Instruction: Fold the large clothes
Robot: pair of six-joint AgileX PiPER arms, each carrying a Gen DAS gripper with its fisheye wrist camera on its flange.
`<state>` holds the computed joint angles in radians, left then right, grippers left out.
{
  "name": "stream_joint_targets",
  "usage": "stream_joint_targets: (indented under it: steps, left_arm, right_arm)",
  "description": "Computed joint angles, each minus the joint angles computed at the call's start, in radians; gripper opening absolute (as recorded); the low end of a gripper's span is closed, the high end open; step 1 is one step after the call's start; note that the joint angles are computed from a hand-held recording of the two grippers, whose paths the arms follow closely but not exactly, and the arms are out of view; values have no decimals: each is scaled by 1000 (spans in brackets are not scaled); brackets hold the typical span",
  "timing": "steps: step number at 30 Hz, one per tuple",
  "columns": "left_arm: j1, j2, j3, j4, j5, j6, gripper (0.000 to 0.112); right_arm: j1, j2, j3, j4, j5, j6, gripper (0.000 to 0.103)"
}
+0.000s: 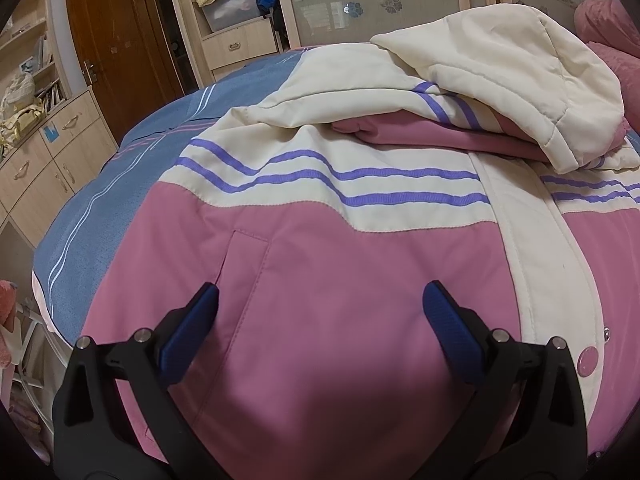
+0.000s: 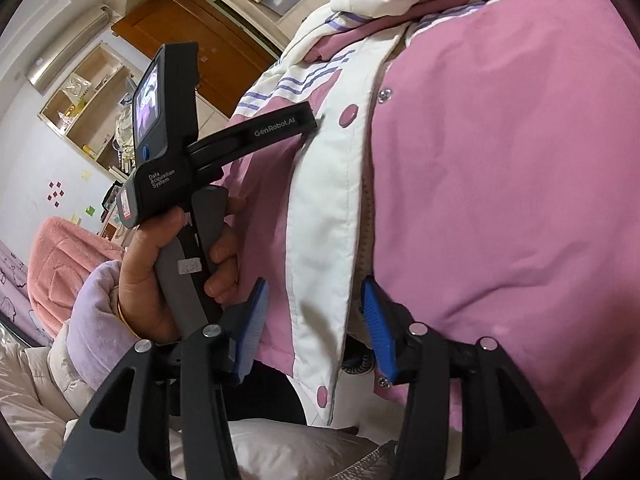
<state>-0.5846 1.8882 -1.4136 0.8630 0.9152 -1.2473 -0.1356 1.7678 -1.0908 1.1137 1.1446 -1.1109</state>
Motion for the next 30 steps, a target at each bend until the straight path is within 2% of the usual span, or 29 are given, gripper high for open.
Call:
stream_joint_targets:
  steps: [2,3,6,10,11,12,13,14,15,17,18,20,21,26,28,30]
  left_arm:
    - [2,-7,4,-6,-4,6,101]
    - [7,-19,10,-17,-11,16,101]
    - [22,-64,32,-43,-25,47,101]
    - [30,-155,96,6,7,51,101]
    - [38,-184,118,7,9,60,101]
    - [46,-203,132,3,9,70,101]
    - [59,-228,150,-9,8,88,101]
    - [73,-250,165,-22,8,109,101]
    - [90,-272,181,-39,13,136,101]
    - [126,-310,213,-79,24,196,101]
    - [138,-322,225,-98,25,219,101]
    - [174,-350,252,-181,19,303,101]
    - [188,-365,265,-222,12,340,101]
    - [276,-413,325,-517,-70,620,101]
    - [260,-396,341,-494,-64,606,101]
    - [249,-376,346,-488,-62,606,101]
  right_arm:
    - [18,-21,14,-8,-54,-8,6]
    - [21,-25,16,-13,-67,-2,3]
    - [1,-30,21,-19,-90,13,3]
    - [-15,-49,12,-69,-83,40,4]
    - [-10,-72,14,-95,-96,57,10]
    - [-14,-88,14,-110,-98,64,27]
    - [-32,-116,19,-123,-100,72,40]
    - [-58,-143,28,-116,-104,71,62]
    - [-94,-172,37,-101,-109,67,68]
    - [-184,-223,22,-129,-118,98,68]
    - [-206,-240,14,-160,-150,126,68]
    - [-253,-263,-13,-313,-289,272,74]
    - [-275,-246,-32,-371,-318,334,77]
    - [-343,-59,-163,-525,-245,528,77]
    - [-359,-39,-161,-490,-231,520,84]
    - [-351,-37,-167,-525,-212,545,86]
